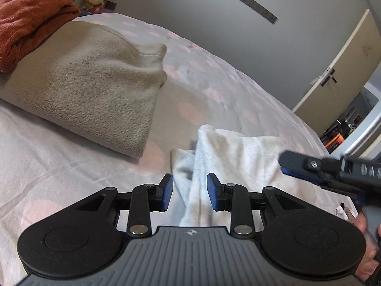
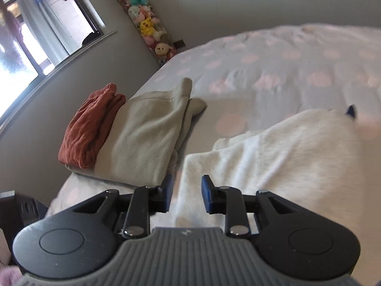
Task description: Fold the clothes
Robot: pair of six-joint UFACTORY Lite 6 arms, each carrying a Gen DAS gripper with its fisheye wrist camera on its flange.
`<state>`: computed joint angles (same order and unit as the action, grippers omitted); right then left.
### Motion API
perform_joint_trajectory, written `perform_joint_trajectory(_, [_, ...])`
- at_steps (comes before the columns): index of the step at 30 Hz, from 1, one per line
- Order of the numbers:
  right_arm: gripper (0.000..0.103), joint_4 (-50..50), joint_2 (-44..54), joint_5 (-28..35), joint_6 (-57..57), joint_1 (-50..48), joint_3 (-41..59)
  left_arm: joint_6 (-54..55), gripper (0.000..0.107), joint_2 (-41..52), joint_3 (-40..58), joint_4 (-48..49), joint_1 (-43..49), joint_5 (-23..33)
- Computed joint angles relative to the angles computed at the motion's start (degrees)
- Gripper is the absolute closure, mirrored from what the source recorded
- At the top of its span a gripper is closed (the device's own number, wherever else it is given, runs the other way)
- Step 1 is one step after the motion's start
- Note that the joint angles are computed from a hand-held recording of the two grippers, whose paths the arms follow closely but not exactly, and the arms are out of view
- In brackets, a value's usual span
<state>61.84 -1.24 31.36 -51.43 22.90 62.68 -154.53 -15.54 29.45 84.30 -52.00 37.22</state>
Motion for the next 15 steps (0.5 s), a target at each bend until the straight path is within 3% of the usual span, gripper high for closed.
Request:
perform_joint_trajectory(4, [0.072, -4.06, -16.84, -1.24, -1.96, -3.99, -15.28, -2.98, 0.076, -1.00, -0.02, -0.53, -5.69, 1.92])
perform_joint_trajectory(7, [0.070, -6.25, -28.68, -0.17, -3.72, -9.44, -26.10, -4.15, 0.060, -2.20, 0.35, -1.84, -9.81, 4.33])
perform_joint_trajectory(10, [0.067, -8.72, -40.85, 3.38, -6.32, -17.53, -35.83, -8.34, 0.054, -5.11, -0.84, -2.35, -13.01, 4.40])
perform_joint_trajectory(12, [0.058, -10.33, -48.42, 7.22, -7.42, -23.37, -41.11, -11.48, 0.048, -6.01, -1.42, -2.77, -15.43, 4.87])
perform_joint_trajectory(15, [0.045, -11.82, -56.93, 15.48, -10.00, -33.05, -46.79, -5.17, 0.046, -3.36, 1.63, -9.79, -15.32, 2.34])
